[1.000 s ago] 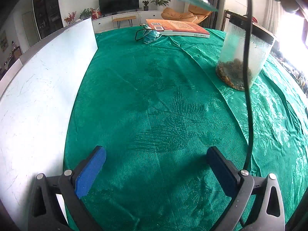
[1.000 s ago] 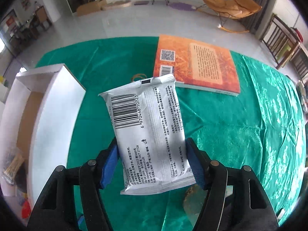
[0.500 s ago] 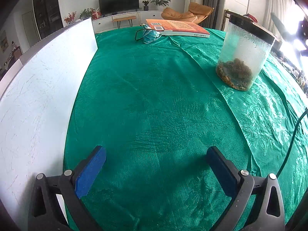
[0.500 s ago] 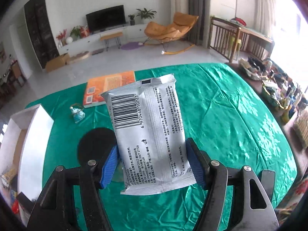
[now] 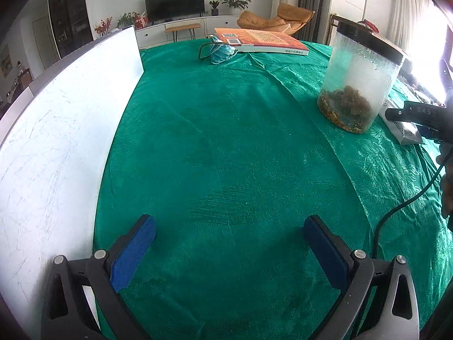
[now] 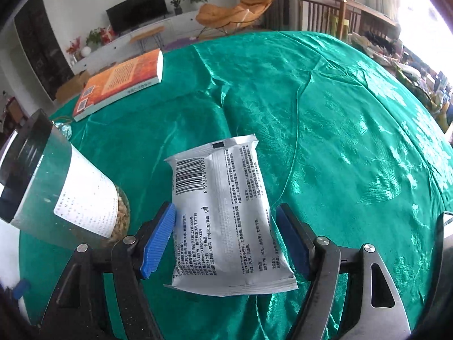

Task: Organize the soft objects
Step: 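Lift the white packet with the right gripper while the left moves toward the blue figurine, then grasp the blue ceramic figurine with the left gripper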

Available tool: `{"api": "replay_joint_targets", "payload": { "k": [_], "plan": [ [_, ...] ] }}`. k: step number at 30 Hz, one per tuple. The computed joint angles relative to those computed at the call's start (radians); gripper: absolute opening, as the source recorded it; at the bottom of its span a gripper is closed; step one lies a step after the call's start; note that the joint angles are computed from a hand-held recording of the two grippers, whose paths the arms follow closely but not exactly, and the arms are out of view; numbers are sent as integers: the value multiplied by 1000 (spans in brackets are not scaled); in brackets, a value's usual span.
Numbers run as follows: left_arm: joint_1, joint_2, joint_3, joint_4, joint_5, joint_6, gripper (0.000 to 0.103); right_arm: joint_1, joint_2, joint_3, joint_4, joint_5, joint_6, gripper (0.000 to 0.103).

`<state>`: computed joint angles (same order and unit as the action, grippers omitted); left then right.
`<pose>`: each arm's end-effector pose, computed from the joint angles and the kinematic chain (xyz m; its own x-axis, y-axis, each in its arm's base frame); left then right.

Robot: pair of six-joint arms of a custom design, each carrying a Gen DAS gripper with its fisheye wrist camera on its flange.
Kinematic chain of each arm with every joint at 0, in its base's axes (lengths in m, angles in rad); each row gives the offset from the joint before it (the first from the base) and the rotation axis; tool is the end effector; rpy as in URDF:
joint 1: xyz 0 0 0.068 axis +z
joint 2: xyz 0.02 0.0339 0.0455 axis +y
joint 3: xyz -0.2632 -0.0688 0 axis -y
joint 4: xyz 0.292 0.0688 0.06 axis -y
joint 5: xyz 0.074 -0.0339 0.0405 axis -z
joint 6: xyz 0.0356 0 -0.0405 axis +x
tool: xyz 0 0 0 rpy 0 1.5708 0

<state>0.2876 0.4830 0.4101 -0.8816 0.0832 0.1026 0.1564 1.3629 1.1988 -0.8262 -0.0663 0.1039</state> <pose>0.1406 0.0385 0.1850 -0.8026 -0.1310 -0.5819 -0.1552 0.9878 -0.0083 0.3193 0.0527 0.2909 -0.8414 -0.0279 -0.5397 -0.1046 0.9882 0.1120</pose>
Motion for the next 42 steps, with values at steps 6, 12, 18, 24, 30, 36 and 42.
{"api": "replay_joint_targets", "payload": {
  "k": [6,12,18,24,30,36,42],
  "plan": [
    [-2,-3,0,-3,-2,-2,103,-2,-59,-108,108,18,-44,84],
    [-2,-7,0,-7,-2,-2,103,36,-35,-93,97,94,-59,85],
    [2,1,5,-10,2,4,103,23,-46,-106,106,79,-57,85],
    [20,301,186,-63,58,-69,103,23,-47,-108,106,82,-58,85],
    [170,593,438,9,300,-226,103,23,-47,-108,108,81,-57,85],
    [108,1023,736,162,254,-239,103,24,-47,-109,108,81,-56,85],
    [10,1250,909,306,58,-248,102,18,-50,-112,111,71,-58,85]
  ]
}}
